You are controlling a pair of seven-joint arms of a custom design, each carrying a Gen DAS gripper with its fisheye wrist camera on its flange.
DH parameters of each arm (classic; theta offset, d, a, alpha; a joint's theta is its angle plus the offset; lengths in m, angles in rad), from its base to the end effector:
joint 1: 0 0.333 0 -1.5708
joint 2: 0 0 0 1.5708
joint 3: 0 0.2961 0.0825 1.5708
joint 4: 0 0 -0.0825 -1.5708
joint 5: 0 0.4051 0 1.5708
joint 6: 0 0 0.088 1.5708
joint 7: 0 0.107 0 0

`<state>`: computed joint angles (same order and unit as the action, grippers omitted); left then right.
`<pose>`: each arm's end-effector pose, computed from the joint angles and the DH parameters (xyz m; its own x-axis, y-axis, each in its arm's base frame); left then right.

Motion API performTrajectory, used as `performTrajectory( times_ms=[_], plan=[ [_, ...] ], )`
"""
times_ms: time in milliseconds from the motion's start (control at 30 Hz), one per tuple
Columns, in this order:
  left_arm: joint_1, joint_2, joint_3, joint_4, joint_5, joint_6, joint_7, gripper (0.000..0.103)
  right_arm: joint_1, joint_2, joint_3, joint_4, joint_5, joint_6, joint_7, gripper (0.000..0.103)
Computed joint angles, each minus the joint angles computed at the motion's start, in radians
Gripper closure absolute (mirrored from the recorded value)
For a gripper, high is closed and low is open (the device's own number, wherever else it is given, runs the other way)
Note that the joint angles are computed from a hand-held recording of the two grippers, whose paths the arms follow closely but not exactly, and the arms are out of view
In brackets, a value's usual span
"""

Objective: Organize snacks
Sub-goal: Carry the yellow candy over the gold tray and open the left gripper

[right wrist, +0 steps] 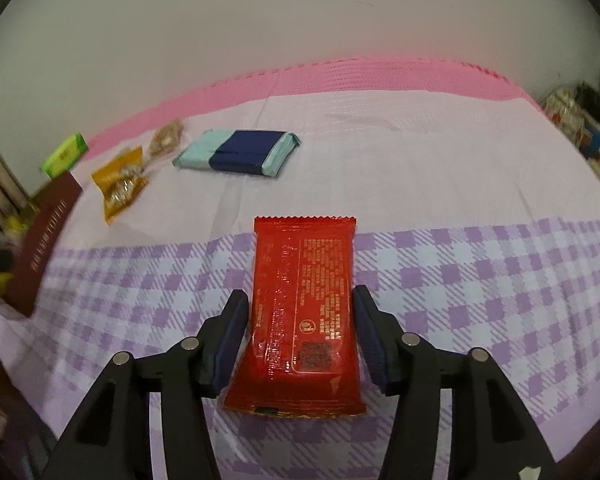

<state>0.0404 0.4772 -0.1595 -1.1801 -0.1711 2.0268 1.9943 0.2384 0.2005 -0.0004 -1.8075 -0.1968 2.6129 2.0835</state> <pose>0.7364 -0.0695 0.5422 -0.4616 -0.8839 0.0747 -0.8181 0.3917 -0.4210 0.6548 0.1633 0.4716 -0.0976 -0.9883 -0.1171 -0.8088 0.1474 -0.5693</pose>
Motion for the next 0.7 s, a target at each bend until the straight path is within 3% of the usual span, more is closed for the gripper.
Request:
performTrajectory(
  times_ms=[100, 133, 200, 467, 700],
  plan=[
    [0.020, -0.099, 0.007, -0.123, -0.027, 0.073, -0.013, 0.078, 0.033, 0.021, -0.016, 0.041, -0.103, -0.069, 0.050, 0.052],
    [0.027, -0.116, 0.012, -0.141, -0.034, 0.081, -0.019, 0.078, 0.036, 0.023, -0.017, 0.044, -0.117, -0.074, 0.059, 0.059],
    [0.048, -0.152, 0.021, -0.180, -0.067, 0.093, -0.038, 0.078, 0.031, 0.014, -0.016, 0.028, -0.115, -0.054, 0.072, 0.062],
    [0.100, -0.215, 0.068, -0.279, -0.085, 0.204, -0.101, 0.078, 0.023, 0.000, -0.010, 0.007, -0.115, -0.034, 0.080, 0.063],
    [0.113, -0.206, 0.092, -0.312, -0.007, 0.303, -0.154, 0.078, 0.017, 0.000, -0.004, 0.007, -0.095, -0.027, 0.060, 0.063]
  ],
)
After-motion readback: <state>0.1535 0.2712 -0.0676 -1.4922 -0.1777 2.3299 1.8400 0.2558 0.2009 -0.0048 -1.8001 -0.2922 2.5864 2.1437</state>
